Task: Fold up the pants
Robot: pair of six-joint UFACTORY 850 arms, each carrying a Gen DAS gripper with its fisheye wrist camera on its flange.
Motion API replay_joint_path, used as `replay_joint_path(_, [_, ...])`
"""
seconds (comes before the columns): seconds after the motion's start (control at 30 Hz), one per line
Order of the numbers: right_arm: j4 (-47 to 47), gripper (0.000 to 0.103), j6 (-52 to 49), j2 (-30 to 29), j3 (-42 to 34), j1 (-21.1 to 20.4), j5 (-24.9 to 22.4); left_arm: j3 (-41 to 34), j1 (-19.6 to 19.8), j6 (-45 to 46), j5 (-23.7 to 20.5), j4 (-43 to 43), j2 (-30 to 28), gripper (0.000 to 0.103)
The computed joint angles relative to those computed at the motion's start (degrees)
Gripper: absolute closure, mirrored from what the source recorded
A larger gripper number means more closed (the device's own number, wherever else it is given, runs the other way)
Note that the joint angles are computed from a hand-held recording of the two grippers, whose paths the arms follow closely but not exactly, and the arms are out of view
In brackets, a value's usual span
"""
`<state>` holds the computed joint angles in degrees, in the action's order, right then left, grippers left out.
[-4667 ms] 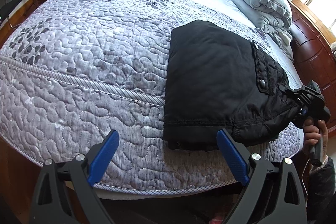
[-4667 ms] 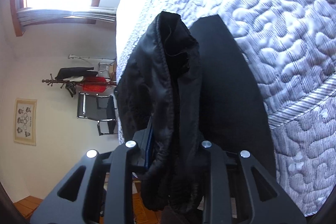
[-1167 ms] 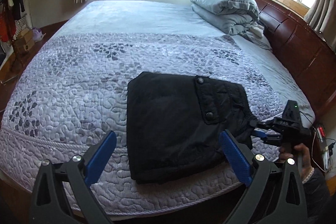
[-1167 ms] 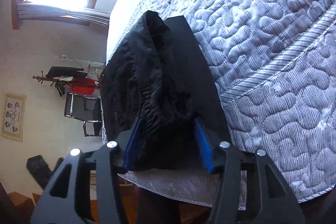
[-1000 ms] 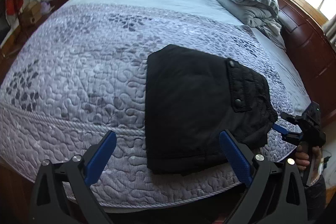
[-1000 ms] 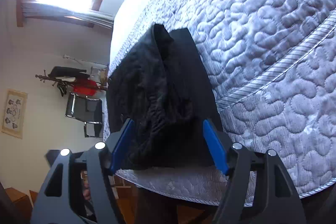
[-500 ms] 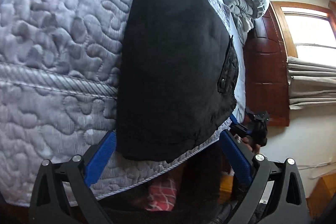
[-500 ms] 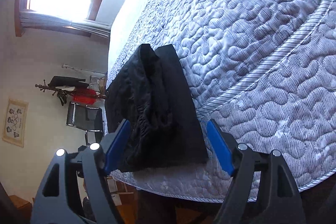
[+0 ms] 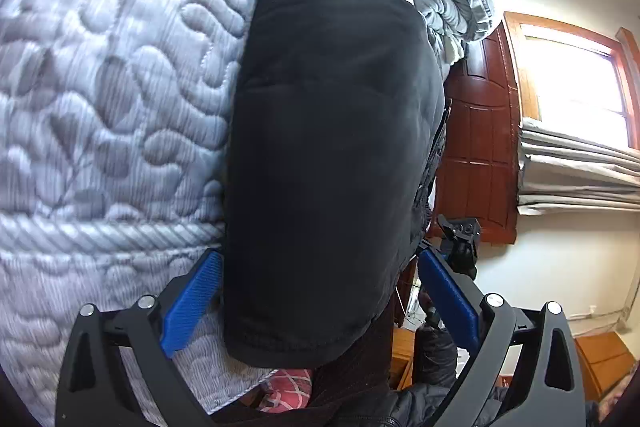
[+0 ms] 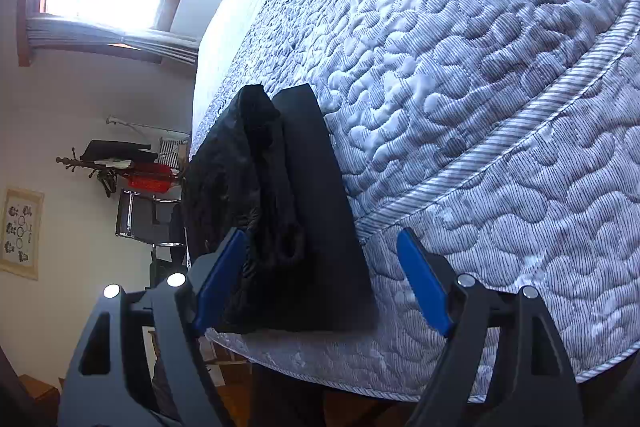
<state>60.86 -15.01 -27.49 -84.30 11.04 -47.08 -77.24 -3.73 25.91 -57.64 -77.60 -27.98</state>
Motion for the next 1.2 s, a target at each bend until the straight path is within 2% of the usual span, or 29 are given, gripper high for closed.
replay_joint_path(0.33, [-2.3,0.022,0.8,-4.1,-4.2,-0.1,-2.9,-4.0,0.6,3.7,-5.5,-0.4,-4.3,0.004])
replay_joint_path(0.47, [2.9,0.02,-3.7,-5.4,-4.4,-1.1,-5.4,-5.8,0.1,3.8,-6.3,0.6,-5.7,0.004])
replay_joint_path(0.63, [11.9,0.013,-10.0,-9.0,-5.5,-3.4,-12.0,-10.3,-0.9,1.2,-7.8,4.0,-8.6,0.004])
replay_joint_path(0.8, [10.4,0.011,-9.8,-14.2,-11.6,-4.1,-18.4,-13.2,-1.6,-1.0,-9.5,6.0,-10.6,0.004])
replay_joint_path(1.03, [5.5,0.011,-8.7,-20.6,-21.3,-2.8,-24.0,-13.2,-1.6,-1.9,-10.0,5.7,-10.8,0.004])
replay_joint_path(1.2, [4.2,0.007,-7.4,-24.9,-27.9,-1.7,-27.5,-12.6,-1.6,-2.2,-9.6,4.9,-10.9,0.004])
